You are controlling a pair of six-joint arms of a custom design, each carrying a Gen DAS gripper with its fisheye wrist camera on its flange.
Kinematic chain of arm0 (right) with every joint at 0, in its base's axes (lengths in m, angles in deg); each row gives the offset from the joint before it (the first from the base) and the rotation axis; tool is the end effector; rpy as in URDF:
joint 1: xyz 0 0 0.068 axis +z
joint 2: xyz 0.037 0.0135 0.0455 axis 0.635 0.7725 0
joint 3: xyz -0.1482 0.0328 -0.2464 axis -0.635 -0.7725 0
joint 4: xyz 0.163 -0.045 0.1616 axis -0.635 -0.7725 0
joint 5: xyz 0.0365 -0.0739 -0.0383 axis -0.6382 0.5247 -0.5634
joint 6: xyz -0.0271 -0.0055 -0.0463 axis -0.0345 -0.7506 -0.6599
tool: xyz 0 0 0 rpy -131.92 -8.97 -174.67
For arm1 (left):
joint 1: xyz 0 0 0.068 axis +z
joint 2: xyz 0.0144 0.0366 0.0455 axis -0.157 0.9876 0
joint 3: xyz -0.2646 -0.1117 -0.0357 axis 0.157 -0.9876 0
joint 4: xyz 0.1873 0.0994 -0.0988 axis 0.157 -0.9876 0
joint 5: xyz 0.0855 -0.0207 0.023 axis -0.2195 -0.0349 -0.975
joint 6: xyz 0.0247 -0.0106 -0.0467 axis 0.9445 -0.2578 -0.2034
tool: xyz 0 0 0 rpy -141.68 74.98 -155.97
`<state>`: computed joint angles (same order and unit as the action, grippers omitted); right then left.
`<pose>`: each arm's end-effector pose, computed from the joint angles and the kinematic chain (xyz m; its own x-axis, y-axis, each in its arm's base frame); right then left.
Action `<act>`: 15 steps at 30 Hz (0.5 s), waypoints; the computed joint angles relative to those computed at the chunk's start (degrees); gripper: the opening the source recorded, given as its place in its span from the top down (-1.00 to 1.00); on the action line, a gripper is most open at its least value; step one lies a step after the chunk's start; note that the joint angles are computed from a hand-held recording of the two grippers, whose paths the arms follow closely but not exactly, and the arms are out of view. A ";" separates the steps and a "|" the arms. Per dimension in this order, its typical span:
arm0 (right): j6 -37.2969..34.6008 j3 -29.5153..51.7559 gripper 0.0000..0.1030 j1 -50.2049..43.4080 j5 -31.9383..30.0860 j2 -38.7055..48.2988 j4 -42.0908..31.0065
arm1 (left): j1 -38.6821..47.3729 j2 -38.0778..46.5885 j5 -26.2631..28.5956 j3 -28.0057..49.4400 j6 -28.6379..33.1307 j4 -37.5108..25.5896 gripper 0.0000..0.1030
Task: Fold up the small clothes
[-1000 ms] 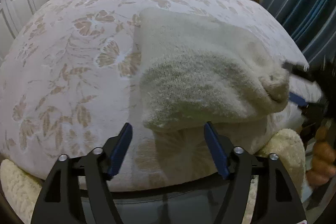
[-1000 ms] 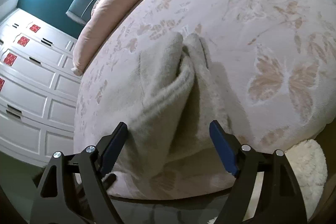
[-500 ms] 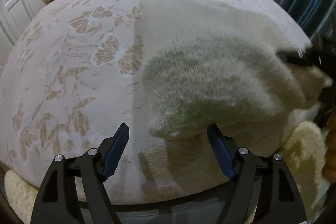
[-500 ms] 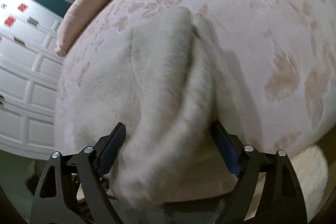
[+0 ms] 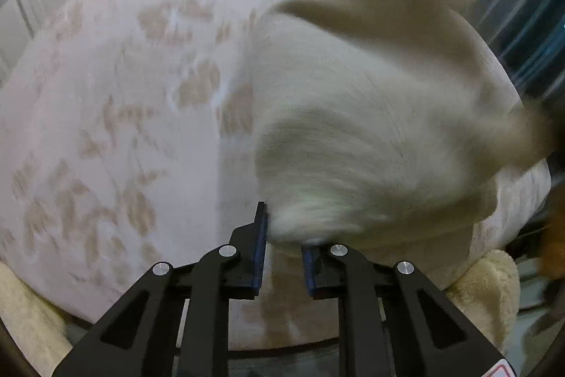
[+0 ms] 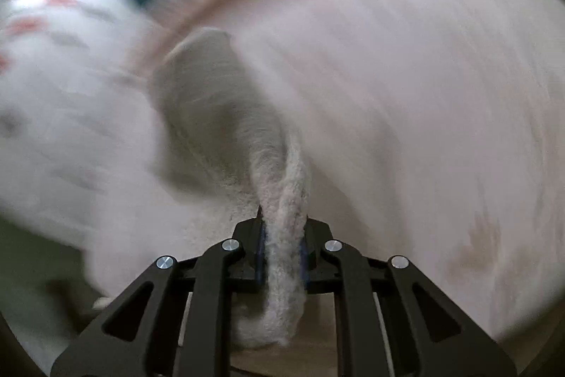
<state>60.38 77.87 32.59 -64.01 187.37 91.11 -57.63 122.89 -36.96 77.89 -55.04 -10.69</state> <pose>0.3152 -0.0215 0.0393 -0.9549 0.1118 -0.2752 -0.0204 0.8997 0.4361 0.1735 -0.1845 0.0542 -0.8948 -0.2502 -0.3699 -0.1837 0.9612 -0.2058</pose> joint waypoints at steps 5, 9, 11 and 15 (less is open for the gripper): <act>1.28 -10.39 0.74 -3.80 -9.96 -7.85 9.57 | -2.05 -1.24 -2.46 0.06 -0.75 -2.59 0.70; -1.31 -13.72 0.74 -5.51 -6.78 -6.86 14.10 | -1.52 -2.10 -1.26 -1.47 -0.99 -0.97 0.70; -2.51 -10.00 0.74 -5.55 -1.74 0.44 11.48 | -2.40 -3.58 -0.85 -2.40 -1.20 -0.69 0.69; -2.28 -12.85 0.67 -9.84 -7.90 -3.75 10.53 | -6.61 -10.06 -4.06 -2.93 -3.49 -7.00 0.70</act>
<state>58.10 65.03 22.76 -71.90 183.62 101.64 -64.24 112.83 -41.01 74.96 -58.53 -17.69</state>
